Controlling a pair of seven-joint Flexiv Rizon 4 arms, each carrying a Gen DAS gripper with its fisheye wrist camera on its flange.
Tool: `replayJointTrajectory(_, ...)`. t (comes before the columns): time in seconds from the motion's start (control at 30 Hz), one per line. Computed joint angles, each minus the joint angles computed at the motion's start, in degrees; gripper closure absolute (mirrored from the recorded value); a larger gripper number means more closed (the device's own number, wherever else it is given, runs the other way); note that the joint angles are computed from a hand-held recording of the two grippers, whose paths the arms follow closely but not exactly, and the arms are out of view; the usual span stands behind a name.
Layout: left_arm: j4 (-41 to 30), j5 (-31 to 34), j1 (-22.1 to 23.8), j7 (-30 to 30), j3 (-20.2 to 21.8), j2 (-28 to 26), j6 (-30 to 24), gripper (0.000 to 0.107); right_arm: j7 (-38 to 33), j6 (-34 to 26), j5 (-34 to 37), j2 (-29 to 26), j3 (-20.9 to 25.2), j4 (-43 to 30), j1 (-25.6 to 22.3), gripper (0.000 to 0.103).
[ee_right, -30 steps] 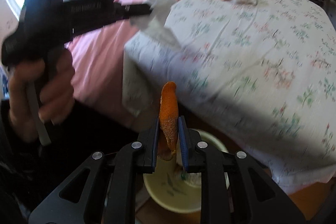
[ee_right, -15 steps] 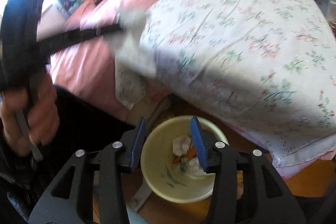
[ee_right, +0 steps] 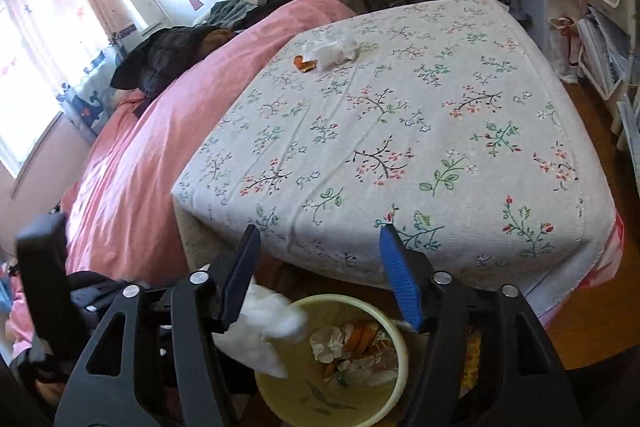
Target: Collect trash
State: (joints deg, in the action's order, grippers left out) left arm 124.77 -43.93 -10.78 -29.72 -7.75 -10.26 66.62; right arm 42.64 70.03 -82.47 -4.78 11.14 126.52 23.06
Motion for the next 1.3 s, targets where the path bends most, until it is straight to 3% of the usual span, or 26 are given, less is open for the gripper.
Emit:
replayJointTrajectory(0.1,0.65,-8.16,-0.09,3.32,-1.53,0.22,3.89,0.047,-0.48,-0.38,0.55,-0.33,-0.02,0.26,0.0,0.04)
replayJointTrajectory(0.33,0.53,-15.73,-1.38,4.05,-2.12,-0.35,9.04,0.037,-5.47,-2.17,4.93,-1.75,0.2,-0.31,1.45,0.039)
replayJointTrajectory(1.3,-0.87,-15.17,-0.61,1.38,-2.09,-1.73,9.01,0.031,-7.08,-1.97,6.18,-2.64,-0.6,-0.74,2.47,0.038)
